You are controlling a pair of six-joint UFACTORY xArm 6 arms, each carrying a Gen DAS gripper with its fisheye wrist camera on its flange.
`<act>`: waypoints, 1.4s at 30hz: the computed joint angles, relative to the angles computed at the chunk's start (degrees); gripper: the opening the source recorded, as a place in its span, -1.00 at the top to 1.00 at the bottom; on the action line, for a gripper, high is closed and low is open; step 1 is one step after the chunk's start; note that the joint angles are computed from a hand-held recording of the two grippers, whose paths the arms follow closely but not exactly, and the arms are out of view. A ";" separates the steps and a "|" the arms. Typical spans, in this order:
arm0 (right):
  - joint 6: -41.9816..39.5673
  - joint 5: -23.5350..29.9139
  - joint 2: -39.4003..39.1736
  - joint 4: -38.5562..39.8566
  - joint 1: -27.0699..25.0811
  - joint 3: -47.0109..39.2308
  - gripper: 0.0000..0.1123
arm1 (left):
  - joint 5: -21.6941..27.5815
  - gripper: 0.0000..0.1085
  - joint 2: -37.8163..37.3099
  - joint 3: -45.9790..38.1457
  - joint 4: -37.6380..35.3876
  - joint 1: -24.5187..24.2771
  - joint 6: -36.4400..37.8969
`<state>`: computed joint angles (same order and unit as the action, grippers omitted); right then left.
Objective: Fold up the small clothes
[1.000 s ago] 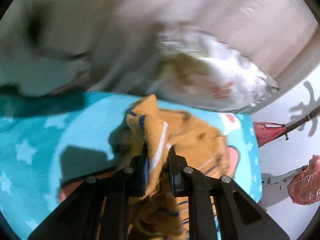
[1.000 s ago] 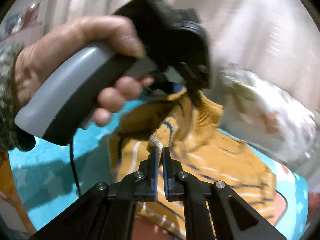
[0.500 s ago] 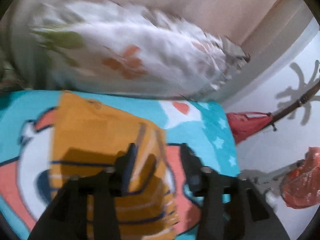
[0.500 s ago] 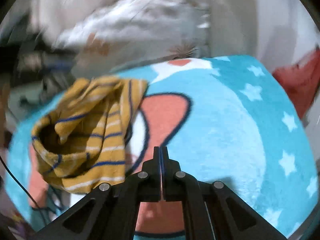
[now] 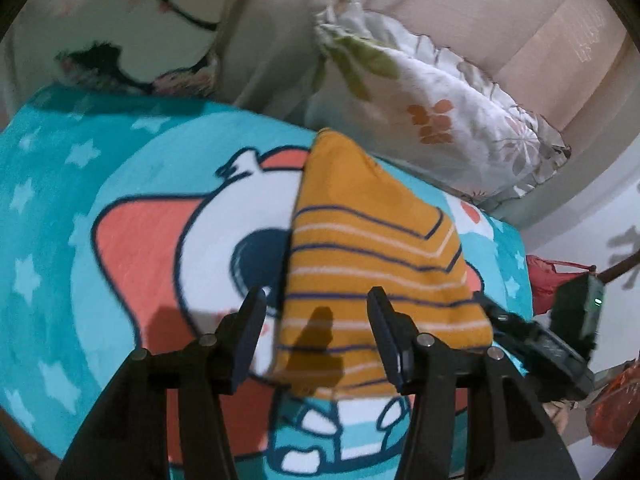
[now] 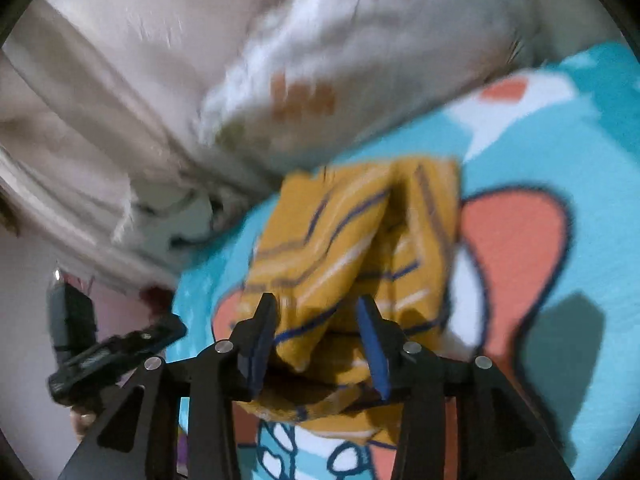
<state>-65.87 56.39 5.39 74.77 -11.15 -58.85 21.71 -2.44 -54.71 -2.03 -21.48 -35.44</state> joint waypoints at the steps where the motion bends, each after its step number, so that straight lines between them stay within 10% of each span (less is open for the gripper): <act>1: -0.16 0.34 0.48 0.16 0.75 -0.04 0.19 | -0.27 0.05 -0.72 1.08 1.34 0.04 -1.11; 3: 0.38 4.17 3.11 1.24 0.87 -2.07 0.78 | 0.29 0.05 -0.77 1.45 2.56 0.04 -1.94; 7: 1.73 9.25 3.71 2.79 -1.66 -4.21 0.82 | 0.26 0.05 0.22 1.05 0.89 -0.77 -0.13; 17: -0.56 -9.24 0.63 -9.14 0.78 1.23 0.82 | 7.33 -0.01 16.00 -14.20 -2.19 -6.65 9.38; 20: -0.76 -5.13 0.21 -5.08 -1.44 0.86 0.73 | 10.36 -0.04 17.88 -16.20 7.96 -7.94 3.66; 24: -0.64 -7.46 0.90 -2.98 -0.53 -1.95 0.38 | 9.01 -0.04 17.27 -14.96 7.69 -7.85 3.21; 33: 3.67 -12.54 2.99 -3.00 -0.44 -5.14 0.30 | 8.83 -0.05 15.87 -13.04 7.36 -8.03 1.92; 40: 11.17 -5.86 12.49 -5.90 -1.01 -16.25 0.05 | 8.96 -0.08 16.02 -12.97 10.94 -8.55 -1.20; 42: 13.60 -3.79 16.69 -11.28 0.81 -21.25 0.37 | 9.50 -0.08 16.06 -13.29 10.98 -8.71 -1.39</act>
